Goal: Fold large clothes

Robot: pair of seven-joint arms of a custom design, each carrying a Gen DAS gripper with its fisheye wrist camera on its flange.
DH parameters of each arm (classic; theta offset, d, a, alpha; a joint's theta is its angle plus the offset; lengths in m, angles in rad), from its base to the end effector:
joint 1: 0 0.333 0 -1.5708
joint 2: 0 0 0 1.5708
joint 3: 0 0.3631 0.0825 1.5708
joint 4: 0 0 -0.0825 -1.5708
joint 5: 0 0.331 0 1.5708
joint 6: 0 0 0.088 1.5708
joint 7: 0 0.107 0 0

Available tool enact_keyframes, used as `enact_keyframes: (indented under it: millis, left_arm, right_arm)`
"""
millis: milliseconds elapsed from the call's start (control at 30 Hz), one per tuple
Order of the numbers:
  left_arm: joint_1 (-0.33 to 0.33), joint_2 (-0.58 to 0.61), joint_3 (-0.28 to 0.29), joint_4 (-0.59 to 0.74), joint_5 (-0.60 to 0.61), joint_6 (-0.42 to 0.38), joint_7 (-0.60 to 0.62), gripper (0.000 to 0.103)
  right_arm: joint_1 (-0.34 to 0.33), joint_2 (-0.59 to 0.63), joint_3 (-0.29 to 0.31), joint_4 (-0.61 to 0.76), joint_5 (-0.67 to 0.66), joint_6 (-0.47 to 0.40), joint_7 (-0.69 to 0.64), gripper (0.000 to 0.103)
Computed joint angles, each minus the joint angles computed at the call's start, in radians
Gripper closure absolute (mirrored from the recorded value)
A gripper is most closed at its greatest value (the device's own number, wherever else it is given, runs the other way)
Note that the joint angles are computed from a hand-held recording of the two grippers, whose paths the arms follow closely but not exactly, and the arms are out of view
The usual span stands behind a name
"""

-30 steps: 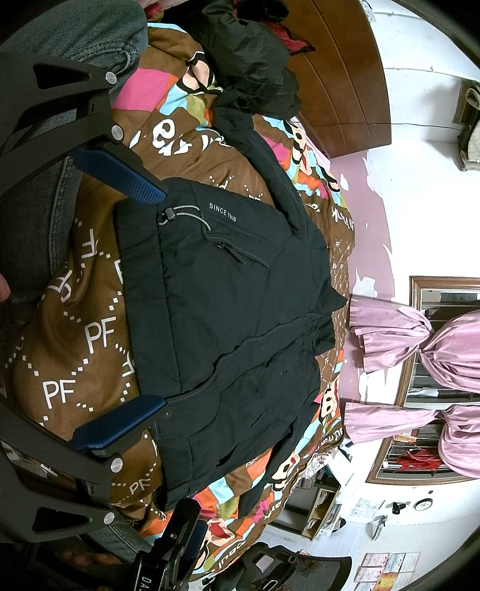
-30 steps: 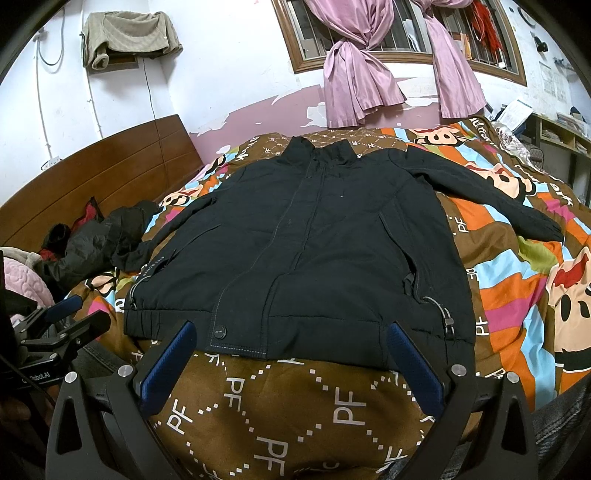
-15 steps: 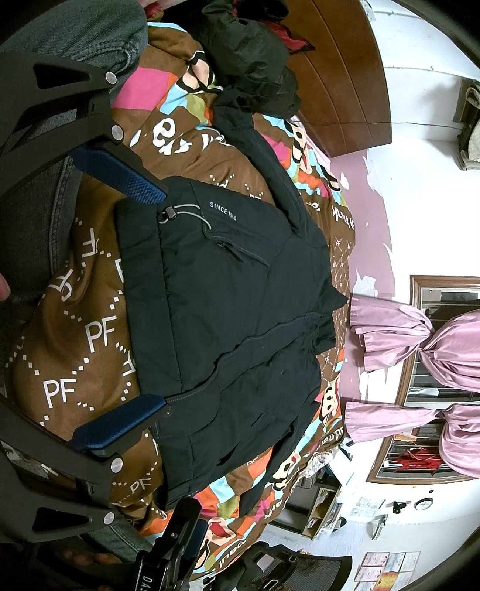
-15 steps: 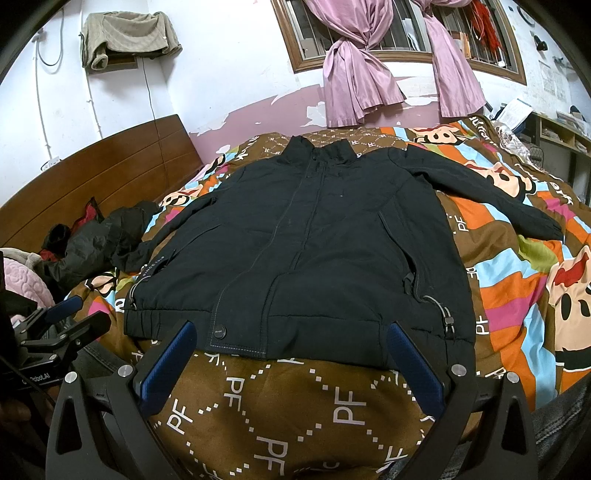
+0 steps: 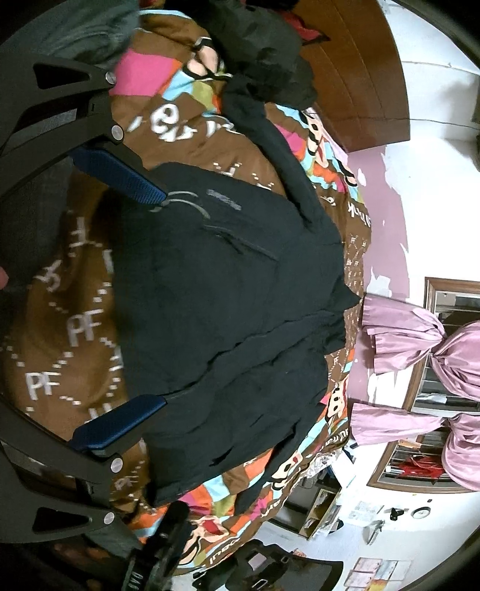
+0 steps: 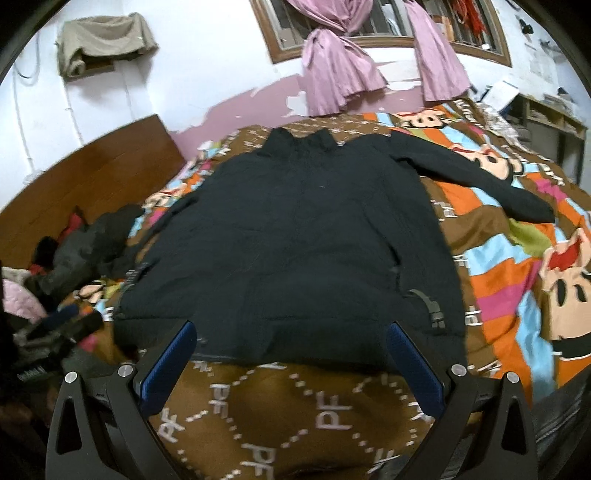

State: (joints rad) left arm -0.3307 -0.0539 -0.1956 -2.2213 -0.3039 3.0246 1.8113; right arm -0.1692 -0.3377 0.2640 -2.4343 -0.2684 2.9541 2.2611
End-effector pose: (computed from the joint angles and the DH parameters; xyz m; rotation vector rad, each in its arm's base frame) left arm 0.4595 -0.2438 0.5756 -1.3207 2.1900 -1.0505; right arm 0.4208 0.0746 0.5955 -1.3854 1.9368 -0.6899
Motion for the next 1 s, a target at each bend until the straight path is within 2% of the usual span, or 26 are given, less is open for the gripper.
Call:
enact_keyframes:
  millis: [100, 200, 400, 500, 600, 767, 933, 1000]
  left_arm:
    - [0.023, 0.042, -0.011, 0.067, 0.086, -0.015, -0.055, 0.002]
    - [0.042, 0.083, -0.031, 0.135, 0.151, -0.047, -0.110, 0.002]
    - [0.069, 0.182, -0.051, 0.272, 0.291, -0.099, -0.237, 0.002]
    - [0.080, 0.237, -0.069, 0.349, 0.323, -0.130, -0.265, 0.002]
    - [0.065, 0.302, -0.071, 0.437, 0.374, -0.168, -0.311, 0.002]
    - [0.028, 0.424, -0.072, 0.623, 0.451, -0.269, -0.356, 0.002]
    - [-0.011, 0.549, -0.088, 0.819, 0.478, -0.383, -0.335, 0.002]
    - [-0.025, 0.614, -0.105, 0.923, 0.465, -0.446, -0.302, 0.002]
  right_arm:
    - [-0.055, 0.014, 0.033, 0.053, -0.057, -0.100, 0.050, 0.000]
    - [-0.068, 0.031, 0.020, 0.094, -0.137, -0.159, 0.097, 0.000]
    - [-0.082, 0.068, -0.020, 0.154, -0.303, -0.196, 0.168, 0.000]
    - [-0.089, 0.100, -0.048, 0.190, -0.390, -0.206, 0.201, 0.000]
    - [-0.096, 0.143, -0.074, 0.234, -0.486, -0.219, 0.241, 0.000]
    - [-0.061, 0.207, -0.165, 0.278, -0.499, -0.194, 0.223, 0.000]
    - [-0.018, 0.265, -0.248, 0.327, -0.482, -0.214, 0.188, 0.000]
    - [-0.004, 0.285, -0.276, 0.339, -0.523, -0.220, 0.206, 0.000]
